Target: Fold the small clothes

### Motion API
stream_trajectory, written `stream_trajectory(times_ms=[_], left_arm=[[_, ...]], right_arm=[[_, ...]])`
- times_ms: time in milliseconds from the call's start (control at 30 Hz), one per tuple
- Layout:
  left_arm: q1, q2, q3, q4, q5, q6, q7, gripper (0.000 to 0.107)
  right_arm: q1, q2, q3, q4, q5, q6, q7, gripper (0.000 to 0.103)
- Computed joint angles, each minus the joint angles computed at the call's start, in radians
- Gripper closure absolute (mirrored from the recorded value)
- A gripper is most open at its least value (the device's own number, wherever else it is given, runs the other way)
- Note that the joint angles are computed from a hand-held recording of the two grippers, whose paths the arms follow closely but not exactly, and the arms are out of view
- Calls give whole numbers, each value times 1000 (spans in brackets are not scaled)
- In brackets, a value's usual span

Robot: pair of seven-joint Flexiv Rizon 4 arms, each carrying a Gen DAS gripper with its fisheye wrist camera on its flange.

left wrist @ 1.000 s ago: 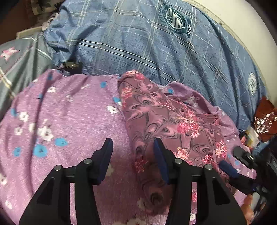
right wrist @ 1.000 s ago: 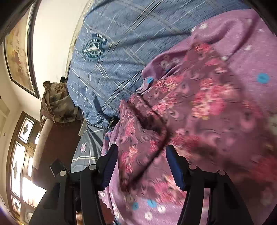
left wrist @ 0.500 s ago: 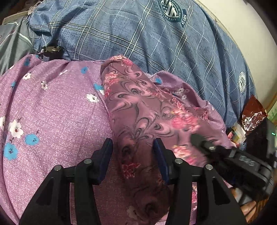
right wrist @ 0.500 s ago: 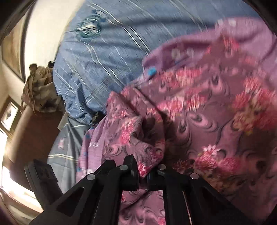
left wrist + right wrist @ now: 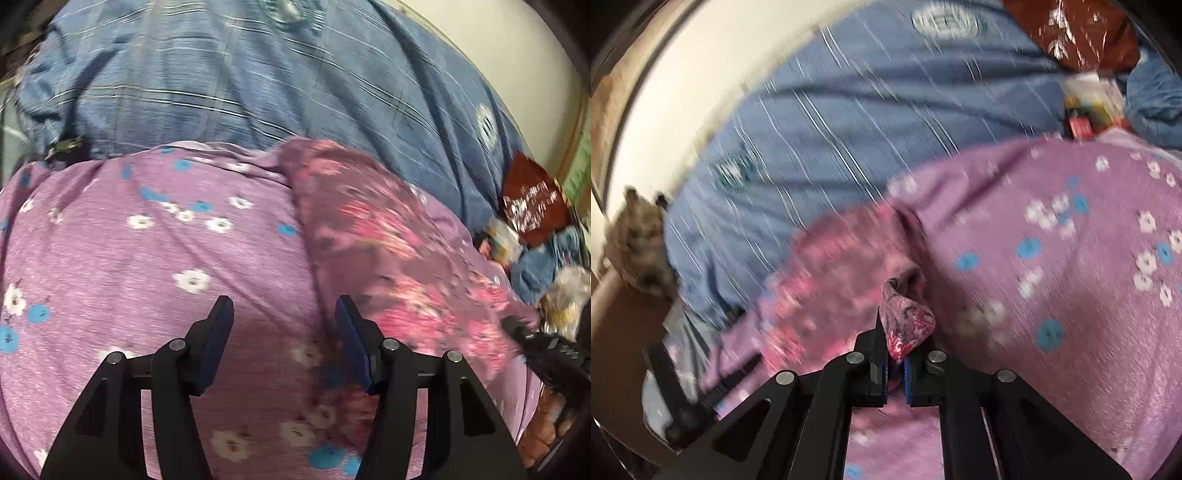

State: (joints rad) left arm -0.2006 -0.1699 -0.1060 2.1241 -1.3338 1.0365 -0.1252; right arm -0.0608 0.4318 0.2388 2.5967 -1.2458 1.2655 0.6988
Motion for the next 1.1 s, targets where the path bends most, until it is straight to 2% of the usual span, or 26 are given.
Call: stream_trajectory(times_ms=[67, 100, 133, 167, 233, 300, 333, 367, 400, 433, 500, 533, 600, 700, 733, 767, 800, 833, 867, 900, 967, 1100], left_arm=[[-20, 14, -8, 18, -38, 49, 53, 51], [-25, 17, -9, 20, -53, 60, 75, 51], [-25, 18, -5, 21, -45, 55, 73, 51], [-21, 19, 0, 20, -29, 42, 61, 51], [-12, 17, 7, 15, 3, 17, 37, 51], [-5, 15, 10, 12, 29, -3, 3, 51], [-3, 13, 9, 10, 40, -12, -13, 51], [0, 12, 9, 6, 48, -20, -21, 51], [2, 11, 8, 5, 48, -20, -20, 51], [5, 9, 8, 2, 51, -25, -23, 51], [18, 8, 10, -8, 56, -61, -43, 51], [22, 9, 10, -11, 50, -75, -46, 51], [21, 15, 9, -11, 35, -72, -33, 51], [17, 19, 9, -9, 50, -86, -18, 50], [10, 19, 7, -6, 60, -67, -12, 50], [-2, 15, 4, -1, 81, -30, -7, 44], [-11, 7, 5, 3, 142, 5, -21, 37], [-10, -2, 9, 2, 213, 10, -46, 36], [-4, -12, 13, -3, 283, -2, -75, 36], [6, -15, 8, -5, 289, -15, -76, 35], [25, -15, 8, -18, 315, -46, -113, 34], [49, 2, 6, -18, 285, -81, -126, 35]], right_arm=[[83, -39, -13, 2, 225, -30, -155, 77], [123, -49, -7, -7, 345, -71, -230, 62], [136, -47, -2, -11, 400, -87, -260, 56], [121, -45, 11, -16, 400, -89, -260, 56], [110, -6, 47, -38, 420, -186, -292, 51], [84, 40, 106, -76, 387, -361, -281, 45], [72, 41, 117, -88, 342, -394, -254, 45], [52, 44, 95, -91, 273, -371, -229, 45], [51, 32, 60, -98, 247, -326, -233, 52], [53, 1, 7, -110, 237, -244, -265, 69], [54, -97, -65, -160, 252, -104, -366, 86], [62, -147, -75, -199, 292, -102, -433, 89], [87, -250, -93, -291, 389, -146, -573, 89], [117, -394, -140, -401, 582, -85, -750, 89], [133, -433, -143, -445, 653, -118, -806, 85], [146, -485, -149, -503, 764, -162, -896, 85], [153, -515, -149, -533, 836, -186, -941, 85], [151, -558, -146, -581, 957, -219, -1020, 85], [141, -591, -140, -605, 1017, -234, -1050, 85], [153, -595, -167, -597, 1013, -203, -1030, 85], [161, -579, -174, -593, 1004, -216, -1006, 83], [181, -466, -160, -480, 865, -158, -910, 73]])
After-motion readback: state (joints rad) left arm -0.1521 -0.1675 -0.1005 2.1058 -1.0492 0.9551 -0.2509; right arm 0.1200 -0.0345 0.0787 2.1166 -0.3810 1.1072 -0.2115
